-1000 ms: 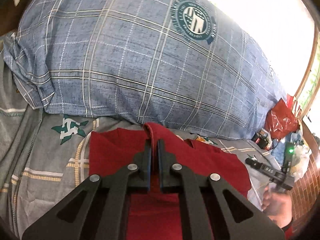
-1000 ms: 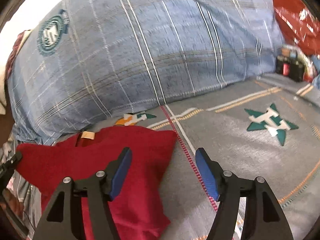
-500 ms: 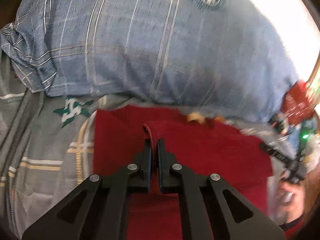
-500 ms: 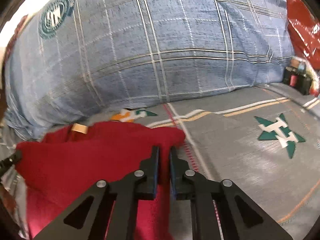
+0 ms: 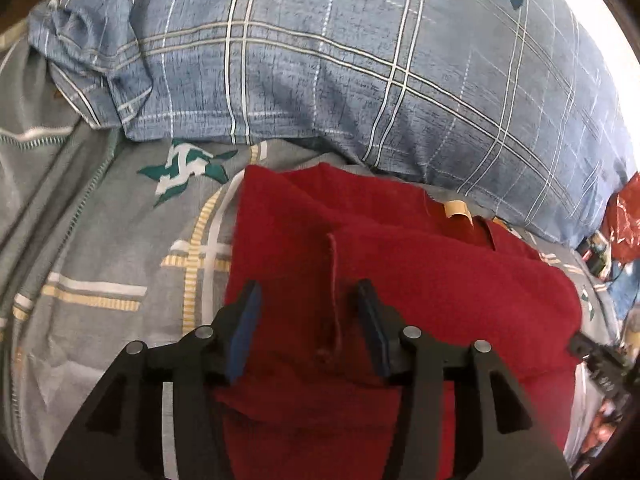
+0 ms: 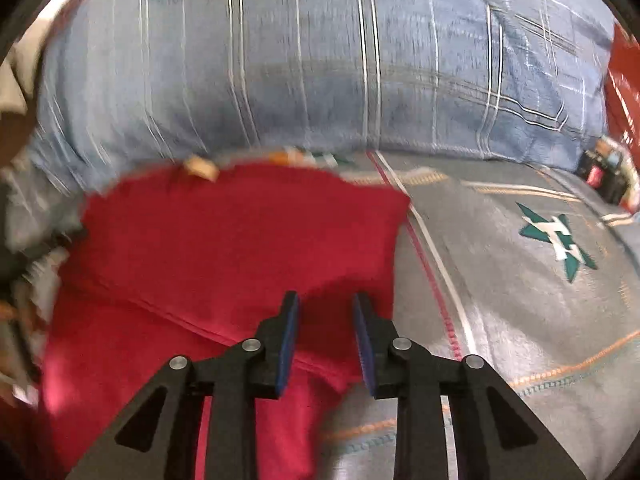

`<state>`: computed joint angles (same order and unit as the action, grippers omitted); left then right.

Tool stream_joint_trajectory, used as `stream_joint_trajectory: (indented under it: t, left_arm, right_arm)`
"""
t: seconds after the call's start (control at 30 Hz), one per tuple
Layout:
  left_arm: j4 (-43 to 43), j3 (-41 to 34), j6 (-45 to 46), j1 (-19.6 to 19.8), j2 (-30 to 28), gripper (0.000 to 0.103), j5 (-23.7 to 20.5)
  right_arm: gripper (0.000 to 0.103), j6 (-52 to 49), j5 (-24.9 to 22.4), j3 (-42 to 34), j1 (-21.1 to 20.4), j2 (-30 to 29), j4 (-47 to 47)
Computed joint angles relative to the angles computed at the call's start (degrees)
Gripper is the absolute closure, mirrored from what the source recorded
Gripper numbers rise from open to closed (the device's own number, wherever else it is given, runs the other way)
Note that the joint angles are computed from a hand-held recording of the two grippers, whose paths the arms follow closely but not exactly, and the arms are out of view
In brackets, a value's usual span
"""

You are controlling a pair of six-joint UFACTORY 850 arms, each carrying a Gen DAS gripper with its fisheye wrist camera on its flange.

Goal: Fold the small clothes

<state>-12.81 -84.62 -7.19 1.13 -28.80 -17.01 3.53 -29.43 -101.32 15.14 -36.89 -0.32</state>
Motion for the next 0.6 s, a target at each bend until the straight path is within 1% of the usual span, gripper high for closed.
stream_joint_trajectory:
  t: [0.03, 0.07, 0.17, 0.2, 0.27, 0.3, 0.33, 0.37, 0.4, 0.43, 0.47, 0.5, 0.53, 0.57, 0.6]
  left_arm:
    - [0.35, -0.01, -0.12, -0.03, -0.02, 0.054, -0.01]
    - [1.89, 0.01, -1.17, -0.17, 0.09, 0.052, -0.08]
    - [7.59, 1.16, -5.91, -0.63, 1.43, 0.045, -0.15]
    - [8.09, 1.92, -6.46, -0.70, 2.14, 0.040, 0.04]
    - [5.44, 4.21, -4.34, -0.46, 4.17, 0.036, 0.62]
    - [5.14, 4.93, -4.28, -0.41, 4.86, 0.035, 0.30]
    - [6.53, 5.92, -5.82, -0.45, 5.86, 0.035, -0.57]
    - [9.04, 6.52, -8.47, -0.72, 6.46, 0.035, -0.88]
    - [12.73, 7.73, -12.04, -1.02, 7.59, 0.035, -1.05]
    - [15.42, 8.50, -14.49, -1.29, 8.40, 0.035, -1.49]
    - [17.50, 9.61, -16.21, -1.55, 9.57, 0.035, -2.03]
    - [18.29, 10.57, -16.84, -1.69, 10.58, 0.034, -2.14]
    - [19.04, 12.18, -17.34, -1.81, 12.23, 0.033, -1.70]
    - [20.54, 13.32, -18.57, -2.03, 13.28, 0.029, -1.17]
    - [22.83, 14.59, -20.51, -2.24, 14.52, 0.025, -0.77]
  right_arm:
    - [0.080, 1.80, 0.16, 0.18, 0.33, -0.25, -2.66]
    - [0.080, 2.12, 0.95, 0.66, 0.28, -0.07, -3.16]
    - [0.080, 3.83, -0.49, 0.72, 0.13, 0.59, -2.76]
    - [0.075, 2.95, -0.29, 1.46, 0.08, 1.33, -1.42]
    - [0.073, 0.75, 1.16, 3.70, -0.15, 3.33, 1.84]
    - [0.066, 1.72, 1.70, 4.35, -0.09, 3.82, 1.10]
    - [0.060, 4.79, 2.09, 5.14, 0.12, 4.04, -2.03]
    - [0.059, 6.25, 0.72, 4.50, 0.21, 3.28, -3.68]
    - [0.060, 5.85, -0.33, 4.00, 0.08, 2.34, -2.93]
    - [0.060, 5.72, 1.02, 4.68, -0.34, 2.34, 0.22]
    - [0.060, 4.46, 1.33, 4.87, -0.90, 2.51, 3.80]
    - [0.059, 3.45, -0.55, 4.31, -1.27, 2.60, 6.69]
    - [0.058, 1.11, -0.86, 4.85, -1.53, 3.39, 9.88]
    - [0.057, -1.45, 0.32, 6.64, -1.62, 5.11, 12.74]
    - [0.056, -2.55, 1.86, 8.83, -1.42, 7.16, 13.39]
